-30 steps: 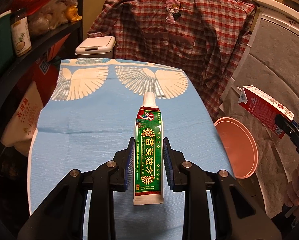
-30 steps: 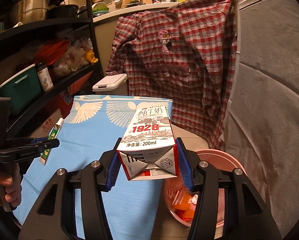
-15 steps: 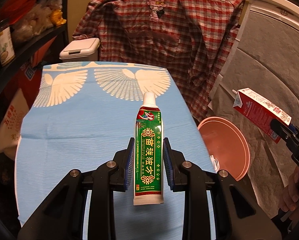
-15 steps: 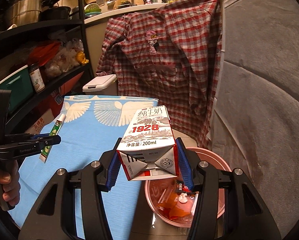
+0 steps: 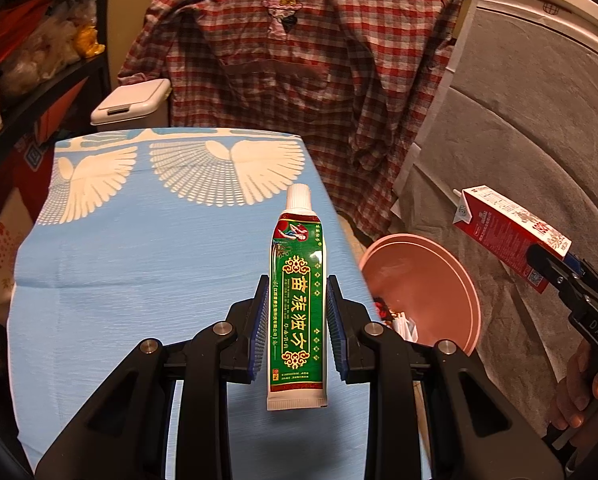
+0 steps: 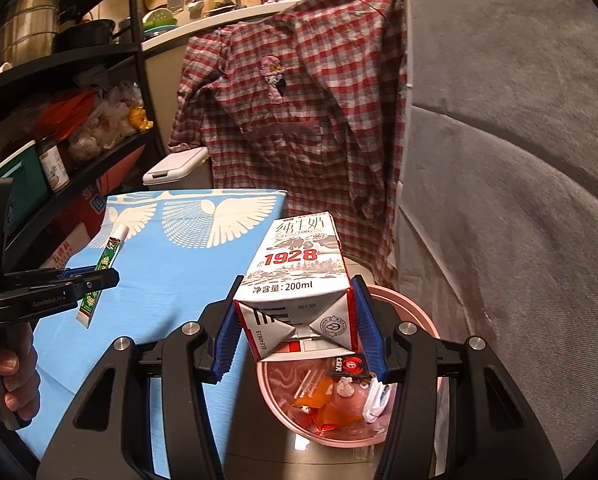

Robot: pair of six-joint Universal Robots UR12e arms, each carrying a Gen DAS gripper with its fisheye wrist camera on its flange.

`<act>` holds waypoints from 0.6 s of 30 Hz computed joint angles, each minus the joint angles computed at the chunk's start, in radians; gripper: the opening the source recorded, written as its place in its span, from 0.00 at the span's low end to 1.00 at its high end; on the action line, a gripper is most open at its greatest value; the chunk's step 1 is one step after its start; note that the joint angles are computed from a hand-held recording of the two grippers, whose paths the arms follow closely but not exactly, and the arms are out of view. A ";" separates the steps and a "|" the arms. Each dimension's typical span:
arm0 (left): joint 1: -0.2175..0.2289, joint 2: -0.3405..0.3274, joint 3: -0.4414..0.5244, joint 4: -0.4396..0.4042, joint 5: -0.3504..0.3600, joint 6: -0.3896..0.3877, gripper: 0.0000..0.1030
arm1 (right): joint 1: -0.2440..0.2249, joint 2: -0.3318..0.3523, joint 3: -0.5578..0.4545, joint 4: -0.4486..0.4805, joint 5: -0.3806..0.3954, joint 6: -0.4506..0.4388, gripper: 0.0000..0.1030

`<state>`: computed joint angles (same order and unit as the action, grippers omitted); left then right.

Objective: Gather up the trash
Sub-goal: 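Carry the ointment tube and milk carton with both tools over the bucket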

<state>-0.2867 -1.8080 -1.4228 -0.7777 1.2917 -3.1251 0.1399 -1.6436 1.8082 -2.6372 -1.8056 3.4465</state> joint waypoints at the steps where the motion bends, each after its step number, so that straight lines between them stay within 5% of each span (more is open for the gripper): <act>1: -0.003 -0.002 0.003 -0.002 -0.003 0.001 0.26 | -0.002 -0.001 0.000 0.004 -0.001 0.002 0.50; 18: -0.068 -0.052 0.061 -0.032 -0.058 0.003 0.26 | -0.046 -0.023 0.022 0.123 -0.004 0.043 0.50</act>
<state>-0.3549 -1.8600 -1.3623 -0.8099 1.2339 -3.1221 0.0936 -1.6665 1.8297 -2.5138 -1.8093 3.4898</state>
